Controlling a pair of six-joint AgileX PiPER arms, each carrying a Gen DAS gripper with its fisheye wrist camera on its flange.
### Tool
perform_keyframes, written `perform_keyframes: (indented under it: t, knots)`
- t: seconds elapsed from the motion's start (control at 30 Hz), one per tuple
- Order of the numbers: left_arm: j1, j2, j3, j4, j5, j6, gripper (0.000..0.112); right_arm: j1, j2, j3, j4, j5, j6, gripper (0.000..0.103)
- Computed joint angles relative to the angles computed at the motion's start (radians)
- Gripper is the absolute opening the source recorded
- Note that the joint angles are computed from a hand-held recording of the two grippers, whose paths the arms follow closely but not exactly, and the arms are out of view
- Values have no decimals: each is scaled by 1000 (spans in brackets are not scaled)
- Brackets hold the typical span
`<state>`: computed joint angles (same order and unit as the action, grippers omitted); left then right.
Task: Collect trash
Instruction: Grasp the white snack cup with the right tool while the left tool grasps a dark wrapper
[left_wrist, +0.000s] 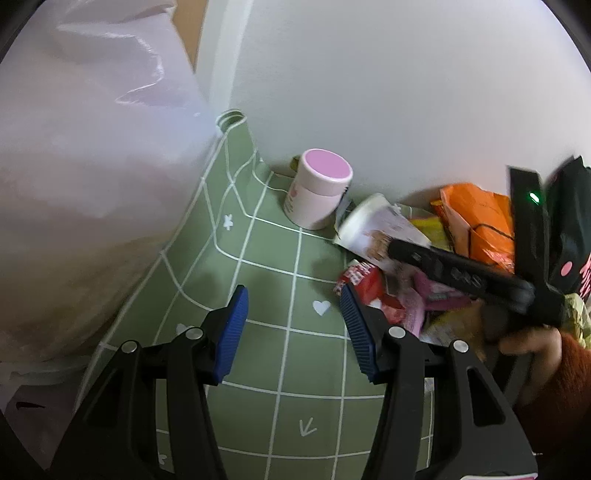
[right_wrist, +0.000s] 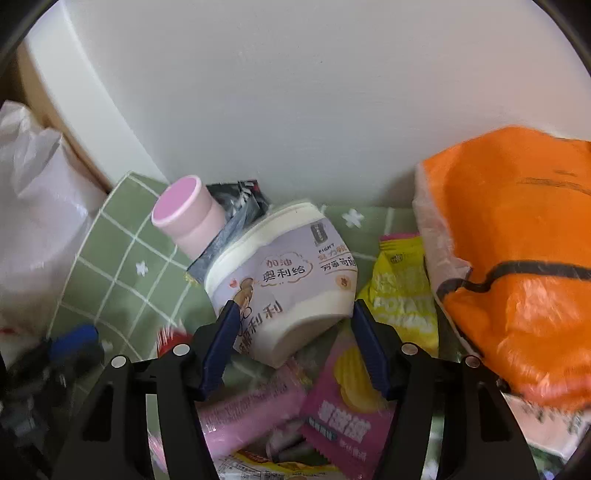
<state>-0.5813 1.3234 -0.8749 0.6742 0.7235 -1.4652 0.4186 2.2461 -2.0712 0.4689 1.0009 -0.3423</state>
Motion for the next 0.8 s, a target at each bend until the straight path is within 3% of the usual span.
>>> perform_keyframes:
  t: [0.07, 0.23, 0.37, 0.57, 0.8]
  knots:
    - [-4, 9, -13, 1, 4, 11, 50, -4, 31, -74, 6, 60, 4, 59]
    - [4, 4, -16, 22, -17, -10, 50, -33, -98, 28, 23, 24, -101, 39]
    - [49, 29, -16, 23, -102, -15, 50, -63, -187, 61, -14, -10, -129, 39]
    - [97, 178, -125, 6, -224, 65, 50, -161, -268, 40, -28, 2, -181, 39]
    - [171, 423, -361, -166, -162, 272, 49, -263, -391, 189, -58, -53, -210, 39]
